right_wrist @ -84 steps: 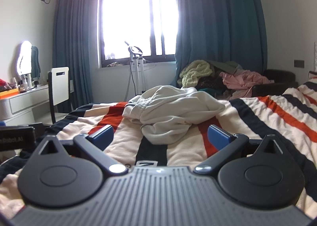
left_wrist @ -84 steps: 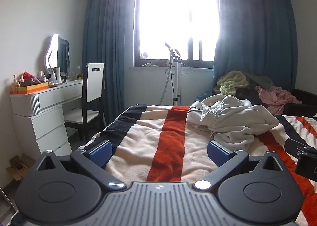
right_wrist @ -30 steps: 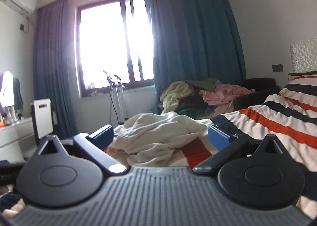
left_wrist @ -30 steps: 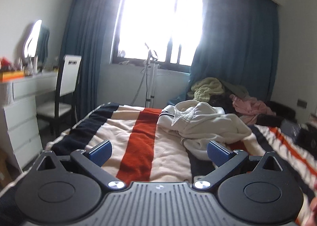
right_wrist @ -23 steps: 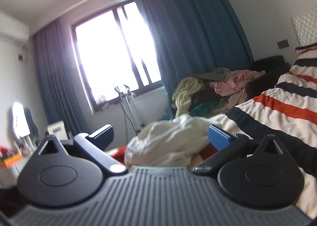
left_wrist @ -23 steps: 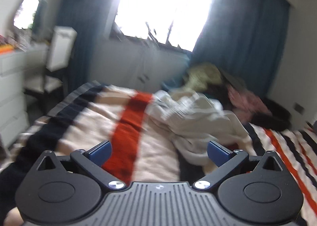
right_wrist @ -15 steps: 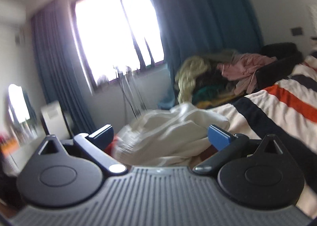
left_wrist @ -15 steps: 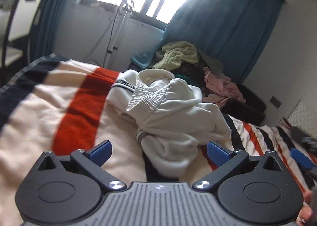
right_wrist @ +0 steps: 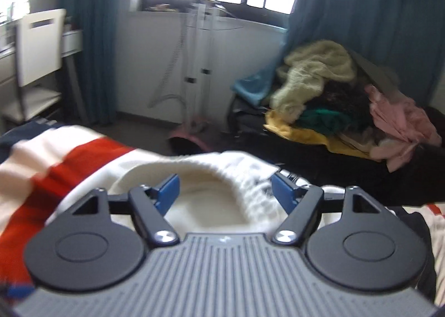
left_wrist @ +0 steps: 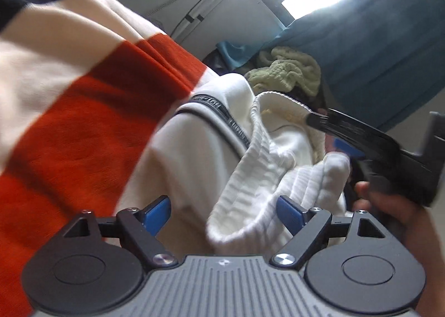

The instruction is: Fold clothes

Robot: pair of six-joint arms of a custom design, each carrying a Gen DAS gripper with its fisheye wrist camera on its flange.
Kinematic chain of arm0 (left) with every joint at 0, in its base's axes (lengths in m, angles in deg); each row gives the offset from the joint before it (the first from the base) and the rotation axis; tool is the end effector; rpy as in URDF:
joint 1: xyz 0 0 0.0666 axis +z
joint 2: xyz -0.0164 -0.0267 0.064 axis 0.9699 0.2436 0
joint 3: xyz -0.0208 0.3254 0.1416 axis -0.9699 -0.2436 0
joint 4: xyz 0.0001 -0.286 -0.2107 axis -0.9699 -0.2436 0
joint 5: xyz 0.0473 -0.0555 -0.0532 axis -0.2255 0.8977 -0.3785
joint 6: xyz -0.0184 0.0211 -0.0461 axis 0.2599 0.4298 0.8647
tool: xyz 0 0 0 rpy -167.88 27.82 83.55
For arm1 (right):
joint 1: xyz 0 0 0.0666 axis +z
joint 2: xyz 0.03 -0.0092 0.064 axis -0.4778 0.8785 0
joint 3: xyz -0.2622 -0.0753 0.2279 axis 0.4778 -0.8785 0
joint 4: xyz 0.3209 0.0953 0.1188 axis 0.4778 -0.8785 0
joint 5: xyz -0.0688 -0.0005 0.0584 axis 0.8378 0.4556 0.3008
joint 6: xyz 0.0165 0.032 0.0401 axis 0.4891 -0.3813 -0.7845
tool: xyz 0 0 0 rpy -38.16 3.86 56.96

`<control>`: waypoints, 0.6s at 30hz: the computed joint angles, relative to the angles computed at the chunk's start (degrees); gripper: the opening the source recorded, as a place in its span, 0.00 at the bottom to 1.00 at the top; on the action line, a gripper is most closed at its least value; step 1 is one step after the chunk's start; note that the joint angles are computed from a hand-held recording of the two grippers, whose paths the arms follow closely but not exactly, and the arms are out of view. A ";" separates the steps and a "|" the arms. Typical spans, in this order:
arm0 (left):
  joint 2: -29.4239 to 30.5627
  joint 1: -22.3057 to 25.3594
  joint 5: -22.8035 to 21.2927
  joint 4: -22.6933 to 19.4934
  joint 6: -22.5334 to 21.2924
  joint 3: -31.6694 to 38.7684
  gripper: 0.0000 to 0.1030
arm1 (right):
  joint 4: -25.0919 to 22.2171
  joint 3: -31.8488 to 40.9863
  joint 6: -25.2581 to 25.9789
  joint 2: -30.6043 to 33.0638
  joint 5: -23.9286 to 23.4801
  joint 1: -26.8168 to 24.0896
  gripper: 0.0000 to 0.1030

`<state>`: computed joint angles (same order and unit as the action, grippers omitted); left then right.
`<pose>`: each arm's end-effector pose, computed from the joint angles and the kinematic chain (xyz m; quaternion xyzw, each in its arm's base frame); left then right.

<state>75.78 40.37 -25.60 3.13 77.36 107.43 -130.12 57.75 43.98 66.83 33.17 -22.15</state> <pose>0.4236 -0.2996 0.3827 -0.1899 0.8575 -0.3226 0.3530 0.5583 0.0630 0.4731 -0.1211 0.8648 0.0014 0.4873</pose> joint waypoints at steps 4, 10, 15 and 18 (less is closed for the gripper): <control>2.61 2.31 5.51 -1.22 3.69 3.43 0.61 | -4.06 5.47 -7.73 5.10 6.18 0.51 0.47; 2.12 3.53 8.32 -3.04 3.42 4.35 0.24 | 6.64 -4.26 -10.38 -1.53 3.54 -0.55 0.17; -2.03 3.52 9.07 0.82 3.72 -1.10 0.16 | 18.05 -17.54 -11.23 -13.87 1.98 -1.50 0.13; -6.03 1.73 6.42 2.09 0.68 -4.32 0.08 | 28.16 -28.60 -6.16 -25.11 1.86 -0.88 0.12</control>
<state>69.75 42.10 -19.17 5.22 78.04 103.11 -101.96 29.15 37.82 41.71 35.03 -23.03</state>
